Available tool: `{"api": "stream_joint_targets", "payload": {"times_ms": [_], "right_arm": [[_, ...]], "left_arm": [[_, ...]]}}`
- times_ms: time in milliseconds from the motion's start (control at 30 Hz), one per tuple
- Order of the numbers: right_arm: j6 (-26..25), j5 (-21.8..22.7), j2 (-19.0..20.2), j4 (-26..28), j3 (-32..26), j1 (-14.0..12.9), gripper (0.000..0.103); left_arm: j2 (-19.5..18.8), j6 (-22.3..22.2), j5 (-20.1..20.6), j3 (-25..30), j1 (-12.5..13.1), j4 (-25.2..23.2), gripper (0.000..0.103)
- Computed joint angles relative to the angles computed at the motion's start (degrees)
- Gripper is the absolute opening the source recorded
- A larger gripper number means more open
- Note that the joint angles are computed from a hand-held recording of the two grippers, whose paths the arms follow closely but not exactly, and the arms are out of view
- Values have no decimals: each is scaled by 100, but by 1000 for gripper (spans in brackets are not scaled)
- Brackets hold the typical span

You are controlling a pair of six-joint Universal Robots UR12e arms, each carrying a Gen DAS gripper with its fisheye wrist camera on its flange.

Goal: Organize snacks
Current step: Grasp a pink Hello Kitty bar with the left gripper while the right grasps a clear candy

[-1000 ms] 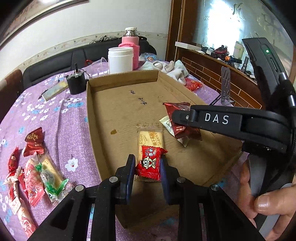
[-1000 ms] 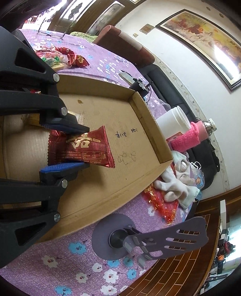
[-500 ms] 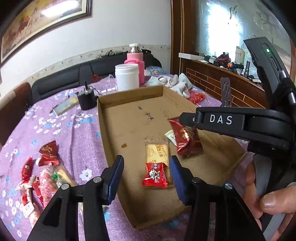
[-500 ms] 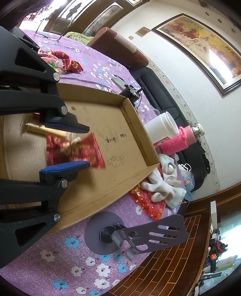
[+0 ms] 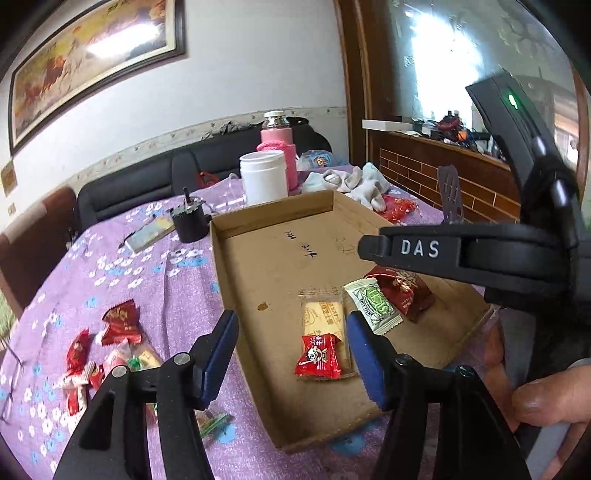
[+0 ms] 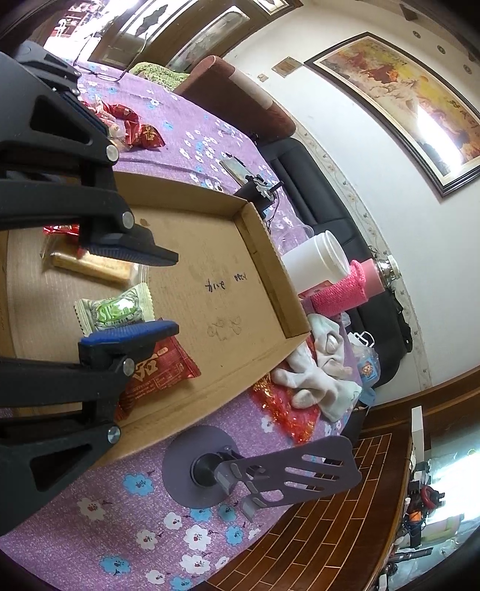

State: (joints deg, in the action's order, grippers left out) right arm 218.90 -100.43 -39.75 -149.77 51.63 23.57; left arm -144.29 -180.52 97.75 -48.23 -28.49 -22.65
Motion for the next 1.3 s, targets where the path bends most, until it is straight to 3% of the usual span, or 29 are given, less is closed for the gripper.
{"api": "stream_joint_targets", "payload": {"times_ms": [267,467,700,833,1067,1167,1233,1300], "right_arm": [[-88,8,-7,-150,14,13,34],[-252,145,7,-246,-9,37,35],[-463,201,43,-314,-74,83,39],[-494,286,64,-305,-106,94,40],[-659,354,68,-385,-119,135,40],[-826,519,90,-412,-158,143,41],[-985,680,114,-386,-211,155,41],[-1276,948,157,-338,-299,176,41]], "left_arm": [[342,-671,-376,-290,127,-576,64],[677,-937,-493,-776,248,-745,64],[1186,-1488,-308,-1622,501,-811,64],[1399,-2052,-269,-1997,688,-957,64],[1260,-2622,-509,-1861,810,-1569,64],[1106,-2516,-188,-1636,735,-1685,64],[1039,-2437,-41,-1555,708,-1649,55],[1006,-2369,332,-1517,665,-1689,32]]}}
